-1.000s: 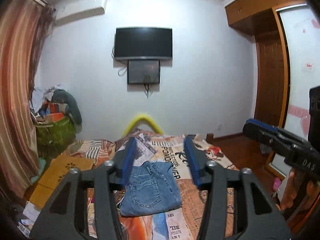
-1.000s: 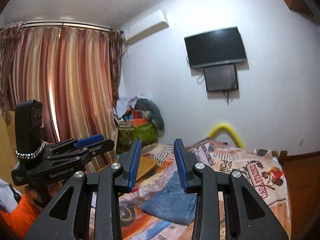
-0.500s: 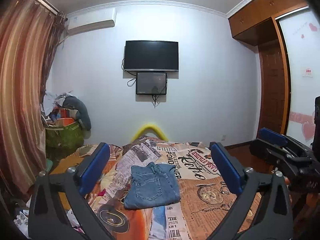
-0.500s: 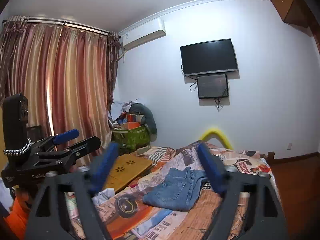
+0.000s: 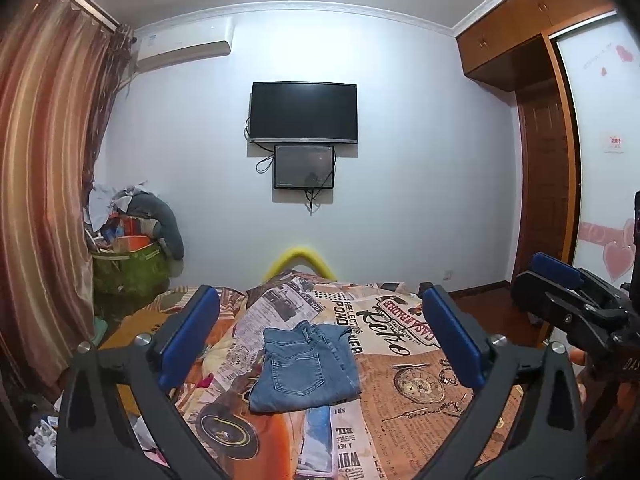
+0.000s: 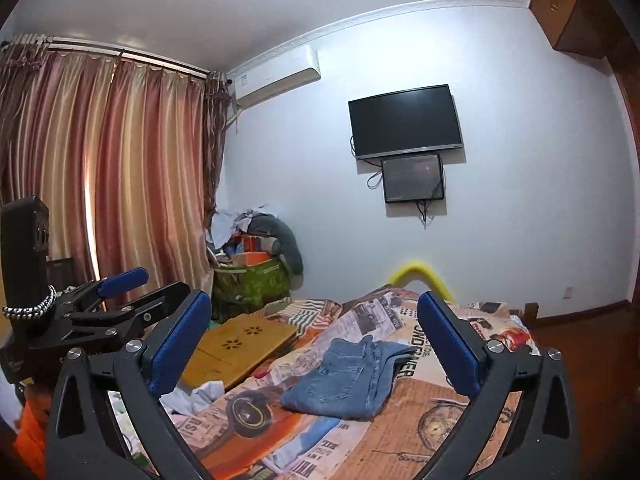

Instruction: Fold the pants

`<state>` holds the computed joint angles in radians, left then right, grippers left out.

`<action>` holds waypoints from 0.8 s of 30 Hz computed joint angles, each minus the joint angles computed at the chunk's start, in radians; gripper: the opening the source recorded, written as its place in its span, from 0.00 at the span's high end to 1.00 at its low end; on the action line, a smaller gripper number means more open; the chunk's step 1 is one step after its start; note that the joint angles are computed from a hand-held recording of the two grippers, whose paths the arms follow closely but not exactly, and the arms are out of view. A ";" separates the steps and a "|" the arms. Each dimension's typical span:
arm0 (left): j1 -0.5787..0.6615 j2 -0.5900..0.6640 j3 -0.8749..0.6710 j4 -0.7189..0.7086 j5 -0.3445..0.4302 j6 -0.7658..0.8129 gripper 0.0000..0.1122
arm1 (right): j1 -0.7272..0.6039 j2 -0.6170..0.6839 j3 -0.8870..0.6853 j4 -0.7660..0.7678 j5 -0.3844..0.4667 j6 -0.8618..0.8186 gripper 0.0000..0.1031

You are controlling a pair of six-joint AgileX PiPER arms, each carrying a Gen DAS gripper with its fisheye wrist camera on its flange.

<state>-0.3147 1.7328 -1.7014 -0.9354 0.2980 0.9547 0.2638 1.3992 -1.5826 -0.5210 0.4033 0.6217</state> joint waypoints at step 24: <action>0.001 0.016 0.009 -0.030 0.010 0.028 0.09 | 0.005 -0.014 0.008 0.028 0.035 -0.026 0.00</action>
